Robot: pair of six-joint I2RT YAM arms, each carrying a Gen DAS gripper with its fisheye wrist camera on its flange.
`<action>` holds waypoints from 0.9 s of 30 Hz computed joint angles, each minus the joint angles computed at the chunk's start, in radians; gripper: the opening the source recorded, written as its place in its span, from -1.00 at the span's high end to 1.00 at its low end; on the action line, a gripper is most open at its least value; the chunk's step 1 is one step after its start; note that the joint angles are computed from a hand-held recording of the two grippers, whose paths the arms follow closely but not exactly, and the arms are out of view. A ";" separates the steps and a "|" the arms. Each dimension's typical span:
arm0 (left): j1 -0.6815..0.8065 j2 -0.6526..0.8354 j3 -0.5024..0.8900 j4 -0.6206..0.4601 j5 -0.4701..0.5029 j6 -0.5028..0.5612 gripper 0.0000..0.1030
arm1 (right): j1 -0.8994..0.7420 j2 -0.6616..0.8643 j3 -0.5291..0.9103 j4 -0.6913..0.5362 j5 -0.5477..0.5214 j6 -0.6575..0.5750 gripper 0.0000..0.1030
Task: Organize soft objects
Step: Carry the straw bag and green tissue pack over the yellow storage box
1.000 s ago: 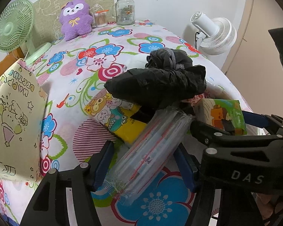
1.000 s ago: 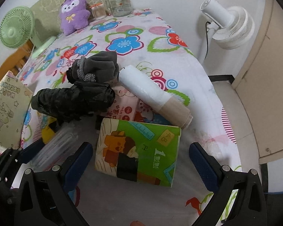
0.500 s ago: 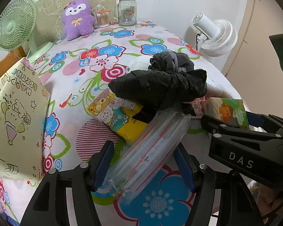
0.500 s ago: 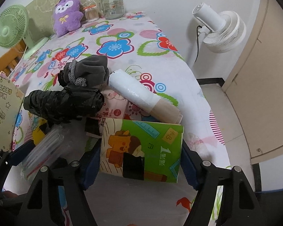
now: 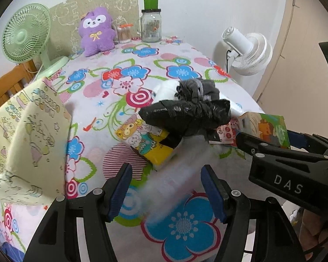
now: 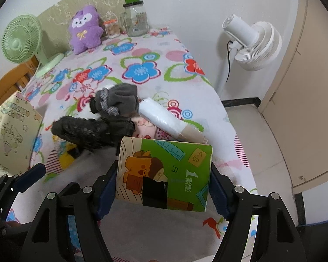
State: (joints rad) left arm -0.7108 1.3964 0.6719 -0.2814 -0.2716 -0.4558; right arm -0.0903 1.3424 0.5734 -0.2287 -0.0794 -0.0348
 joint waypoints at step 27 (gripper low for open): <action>0.033 0.117 0.025 0.043 0.138 0.037 -0.08 | -0.027 -0.039 -0.004 -0.020 -0.018 -0.002 -0.48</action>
